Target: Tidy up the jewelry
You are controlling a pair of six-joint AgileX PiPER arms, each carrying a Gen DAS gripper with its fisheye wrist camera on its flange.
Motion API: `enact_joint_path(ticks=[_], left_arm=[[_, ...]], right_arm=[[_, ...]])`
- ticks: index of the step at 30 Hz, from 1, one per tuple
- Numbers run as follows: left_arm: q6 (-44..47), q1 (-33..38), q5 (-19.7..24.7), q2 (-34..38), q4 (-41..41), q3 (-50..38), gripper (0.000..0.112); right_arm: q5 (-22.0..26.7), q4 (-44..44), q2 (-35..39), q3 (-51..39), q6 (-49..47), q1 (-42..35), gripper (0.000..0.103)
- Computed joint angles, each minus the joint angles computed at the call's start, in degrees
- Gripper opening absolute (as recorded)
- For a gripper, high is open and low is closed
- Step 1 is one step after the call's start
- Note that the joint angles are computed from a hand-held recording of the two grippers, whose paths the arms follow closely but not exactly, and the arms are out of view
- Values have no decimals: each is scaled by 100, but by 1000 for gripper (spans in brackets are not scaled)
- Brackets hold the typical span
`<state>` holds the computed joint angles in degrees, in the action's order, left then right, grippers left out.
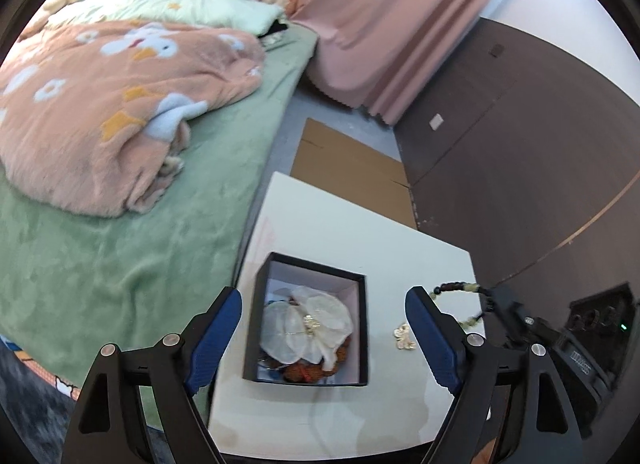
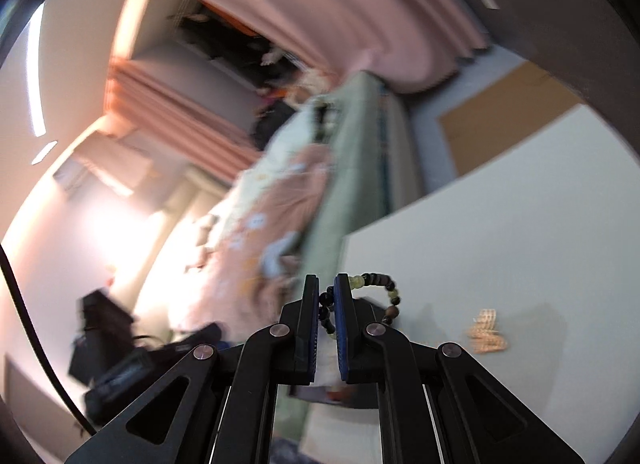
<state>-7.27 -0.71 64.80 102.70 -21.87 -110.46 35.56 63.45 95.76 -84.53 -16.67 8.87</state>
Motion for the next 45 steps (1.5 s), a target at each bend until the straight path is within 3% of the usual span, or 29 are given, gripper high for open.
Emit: enact_joint_path(ticks=[3, 6, 8, 9, 10, 11, 16, 20, 28, 38, 45], left_arm=[[-68, 128, 16, -18, -49, 37, 84], [-142, 158, -136, -175, 62, 158, 84], [-162, 141, -199, -235, 113, 179, 84], [-152, 126, -220, -259, 112, 196, 84], [-143, 116, -223, -268, 104, 202, 84], [-138, 94, -222, -270, 97, 208, 84], [-168, -99, -208, -204, 106, 226, 84], [-220, -366, -287, -183, 179, 293, 84], [-375, -1029, -317, 22, 311, 99, 84], [-374, -1805, -211, 325, 729, -440, 84], [-266, -2097, -11, 830, 706, -789, 84]], right_arm=[[65, 637, 200, -205, -581, 254, 9], [398, 655, 522, -569, -582, 457, 10], [735, 10, 818, -1033, 66, 594, 30], [849, -233, 854, -1095, 341, 586, 53], [788, -448, 864, -1092, 618, 587, 62], [581, -549, 749, -903, 771, 562, 62], [457, -153, 283, -145, 542, -49, 68], [440, -562, -47, 181, 899, -460, 71], [697, -1379, -299, 310, 1445, -938, 71], [829, -992, -499, 606, 1084, -1345, 71], [1116, -1402, -536, 601, 1369, -1524, 71]])
